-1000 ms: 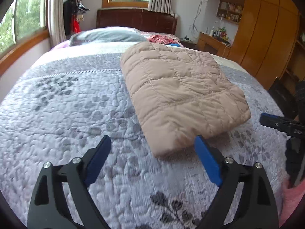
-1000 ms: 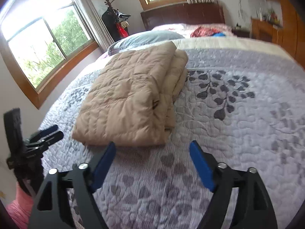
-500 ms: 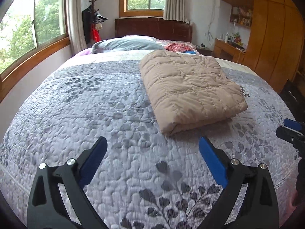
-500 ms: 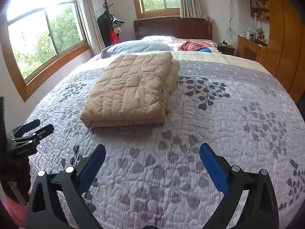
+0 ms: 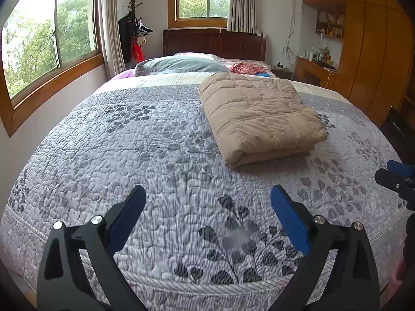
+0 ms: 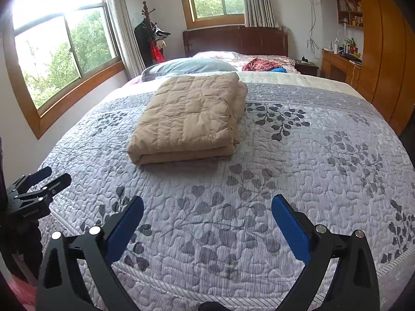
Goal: Fold large clothes
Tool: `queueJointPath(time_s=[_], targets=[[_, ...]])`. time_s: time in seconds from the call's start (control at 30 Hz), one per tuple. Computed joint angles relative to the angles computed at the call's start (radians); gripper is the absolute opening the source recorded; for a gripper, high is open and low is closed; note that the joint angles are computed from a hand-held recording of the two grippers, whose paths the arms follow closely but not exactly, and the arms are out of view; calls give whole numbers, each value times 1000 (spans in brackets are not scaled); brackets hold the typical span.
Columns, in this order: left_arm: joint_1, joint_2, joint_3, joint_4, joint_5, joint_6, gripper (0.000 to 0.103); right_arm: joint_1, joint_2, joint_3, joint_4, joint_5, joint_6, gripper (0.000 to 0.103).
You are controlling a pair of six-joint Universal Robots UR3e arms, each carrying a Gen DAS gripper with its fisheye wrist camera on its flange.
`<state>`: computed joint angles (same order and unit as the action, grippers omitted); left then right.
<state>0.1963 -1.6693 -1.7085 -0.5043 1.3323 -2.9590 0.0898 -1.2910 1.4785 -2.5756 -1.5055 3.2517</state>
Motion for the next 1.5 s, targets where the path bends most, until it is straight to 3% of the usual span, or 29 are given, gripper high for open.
queueJointPath(time_s=[0.5,1.5], targets=[[20,78,-65,-6,-14,15,96,12,-36,48,-7,-2,0,99],[21,71,-60,-12,-10,27,96,18,-30,44,-2,1,-16,99]])
